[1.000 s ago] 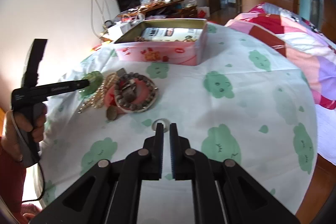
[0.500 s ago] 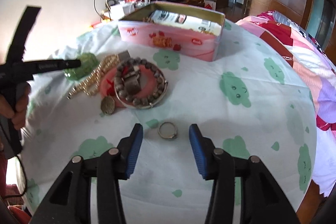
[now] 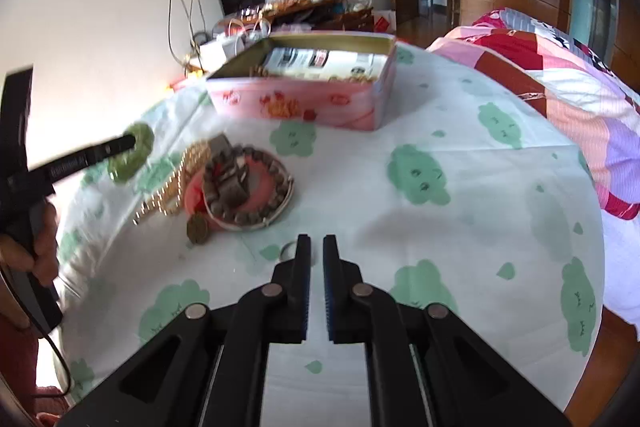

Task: Organize jewelry
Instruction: 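Carry the jade bangle and ring into the pink tin and release them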

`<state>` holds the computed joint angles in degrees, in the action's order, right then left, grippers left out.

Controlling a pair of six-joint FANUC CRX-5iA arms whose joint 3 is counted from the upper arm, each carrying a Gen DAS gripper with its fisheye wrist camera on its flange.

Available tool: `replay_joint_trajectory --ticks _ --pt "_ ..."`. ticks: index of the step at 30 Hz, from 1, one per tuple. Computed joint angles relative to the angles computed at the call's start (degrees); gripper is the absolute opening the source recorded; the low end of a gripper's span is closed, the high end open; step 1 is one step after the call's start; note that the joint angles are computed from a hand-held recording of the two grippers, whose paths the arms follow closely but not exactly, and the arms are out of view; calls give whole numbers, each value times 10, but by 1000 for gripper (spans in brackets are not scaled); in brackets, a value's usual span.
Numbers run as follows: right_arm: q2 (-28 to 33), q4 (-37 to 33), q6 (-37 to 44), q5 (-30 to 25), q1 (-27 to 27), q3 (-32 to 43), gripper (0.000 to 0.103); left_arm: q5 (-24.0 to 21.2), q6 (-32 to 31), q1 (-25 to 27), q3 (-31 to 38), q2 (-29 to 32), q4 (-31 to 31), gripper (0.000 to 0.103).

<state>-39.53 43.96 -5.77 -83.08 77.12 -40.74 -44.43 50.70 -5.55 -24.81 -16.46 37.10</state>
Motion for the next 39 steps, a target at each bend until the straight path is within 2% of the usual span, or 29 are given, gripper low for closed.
replay_joint_trajectory --ticks 5,7,11,12,16,18,20,22,28,36,39 --pt "-14 13 -9 2 2 -4 9 -5 10 -1 4 4 -5 7" --pt "-15 -1 8 26 -11 0 15 -6 12 0 1 2 -4 7" --pt "14 -30 44 48 -41 15 37 -3 16 1 -1 0 -4 7" --pt "24 -41 60 53 -49 20 39 -4 16 1 -1 0 -4 7" --pt "57 -73 110 61 -74 43 38 -6 16 2 0 0 -6 7" --pt "71 -74 125 45 -72 50 29 -8 13 4 -2 -1 -3 7" --pt "78 -73 133 34 -69 53 28 -7 17 2 0 0 -6 7" --pt "78 -71 134 28 -65 53 23 -8 19 1 0 0 -7 7" --pt "72 -65 116 14 -52 49 22 -1 13 -2 -7 -3 1 7" --pt "42 2 61 -6 -16 30 22 8 -6 -10 -15 -9 32 7" --pt "41 29 62 -5 -25 35 22 13 -18 -18 -10 -5 46 7"
